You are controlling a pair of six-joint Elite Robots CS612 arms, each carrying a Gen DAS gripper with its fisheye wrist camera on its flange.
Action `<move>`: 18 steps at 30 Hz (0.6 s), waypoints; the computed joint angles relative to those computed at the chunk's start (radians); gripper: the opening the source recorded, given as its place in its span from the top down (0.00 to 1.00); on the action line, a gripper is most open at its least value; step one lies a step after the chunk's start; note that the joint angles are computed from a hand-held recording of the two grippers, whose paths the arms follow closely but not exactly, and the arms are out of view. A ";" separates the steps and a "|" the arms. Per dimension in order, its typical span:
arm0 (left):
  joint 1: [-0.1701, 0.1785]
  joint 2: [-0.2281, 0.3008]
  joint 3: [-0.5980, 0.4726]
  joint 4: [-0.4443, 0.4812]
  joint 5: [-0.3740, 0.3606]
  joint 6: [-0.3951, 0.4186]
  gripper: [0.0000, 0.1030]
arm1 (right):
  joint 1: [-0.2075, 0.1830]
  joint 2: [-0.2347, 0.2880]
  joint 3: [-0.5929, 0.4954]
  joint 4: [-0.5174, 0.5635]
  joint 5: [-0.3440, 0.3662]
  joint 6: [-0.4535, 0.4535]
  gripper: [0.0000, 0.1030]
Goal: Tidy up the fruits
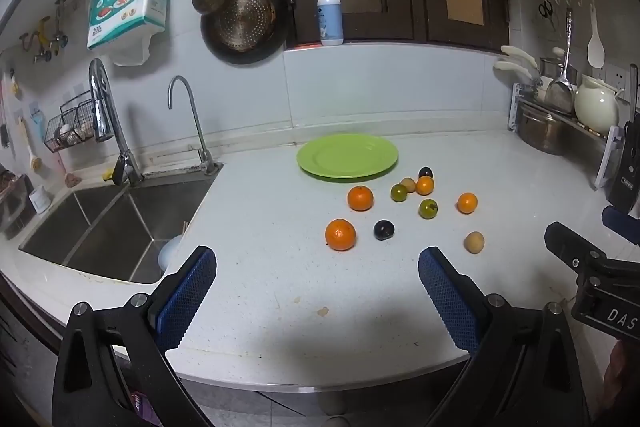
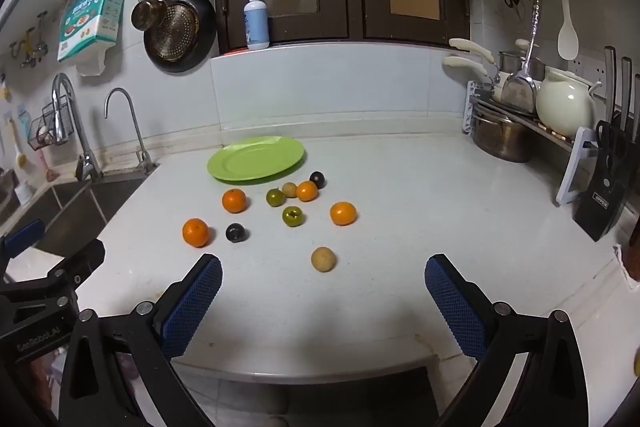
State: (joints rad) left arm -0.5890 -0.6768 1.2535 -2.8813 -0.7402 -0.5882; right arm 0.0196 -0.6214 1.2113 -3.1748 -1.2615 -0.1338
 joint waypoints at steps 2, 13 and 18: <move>0.000 -0.003 0.001 -0.001 -0.002 0.003 0.00 | 0.000 -0.002 0.003 -0.004 0.000 -0.002 0.00; -0.004 -0.006 0.003 -0.028 0.019 0.027 0.00 | -0.004 -0.009 0.011 -0.033 0.017 -0.005 0.00; -0.004 -0.006 0.003 -0.032 0.016 0.029 0.00 | -0.004 -0.008 0.010 -0.033 0.018 -0.005 0.01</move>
